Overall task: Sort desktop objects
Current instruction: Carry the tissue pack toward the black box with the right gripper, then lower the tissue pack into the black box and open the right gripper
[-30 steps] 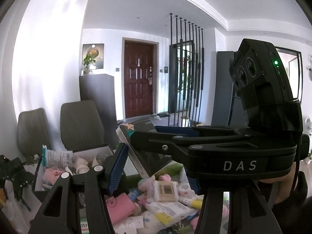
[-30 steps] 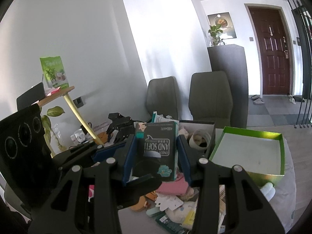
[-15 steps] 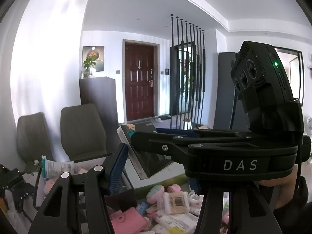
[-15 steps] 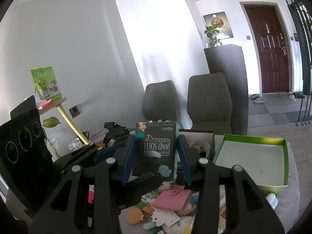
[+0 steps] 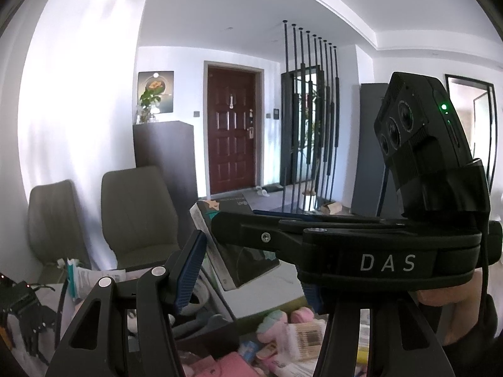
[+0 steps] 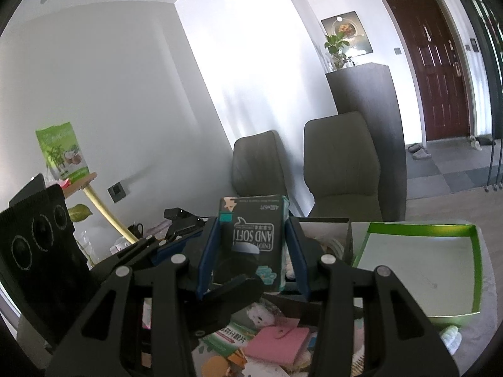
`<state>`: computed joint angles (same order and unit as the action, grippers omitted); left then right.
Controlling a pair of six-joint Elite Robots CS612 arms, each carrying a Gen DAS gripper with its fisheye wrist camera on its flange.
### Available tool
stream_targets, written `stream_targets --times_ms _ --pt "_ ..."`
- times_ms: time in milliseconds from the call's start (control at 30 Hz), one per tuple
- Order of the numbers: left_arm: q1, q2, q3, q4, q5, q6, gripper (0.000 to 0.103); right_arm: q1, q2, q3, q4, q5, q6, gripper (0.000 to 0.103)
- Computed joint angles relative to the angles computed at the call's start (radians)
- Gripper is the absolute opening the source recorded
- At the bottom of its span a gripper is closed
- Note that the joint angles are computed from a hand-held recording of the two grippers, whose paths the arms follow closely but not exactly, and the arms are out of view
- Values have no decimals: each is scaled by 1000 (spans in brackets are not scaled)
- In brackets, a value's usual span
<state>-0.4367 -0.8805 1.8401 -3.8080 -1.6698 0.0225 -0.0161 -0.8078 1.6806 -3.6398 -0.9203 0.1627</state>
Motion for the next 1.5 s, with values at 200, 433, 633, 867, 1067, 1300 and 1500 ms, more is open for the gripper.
stream_targets --times_ms 200,433,633,867,1067,1300,1500 --pt "23 24 -46 56 -37 -1 56 1 36 -59 51 17 18 47" --pt "53 72 -127 149 -80 -27 56 8 92 -148 138 13 43 47" --pt "72 114 -194 228 -117 -50 56 9 141 -218 204 8 67 47" --pt "83 156 -260 341 -127 -64 56 10 202 -306 311 29 97 47" --pt "93 181 -293 404 -154 -88 56 14 240 -356 365 20 118 47" --pt "95 202 -322 448 -148 -107 56 13 273 -389 366 26 178 47" --pt "103 224 -348 445 -137 -166 56 13 316 -431 312 24 274 75"
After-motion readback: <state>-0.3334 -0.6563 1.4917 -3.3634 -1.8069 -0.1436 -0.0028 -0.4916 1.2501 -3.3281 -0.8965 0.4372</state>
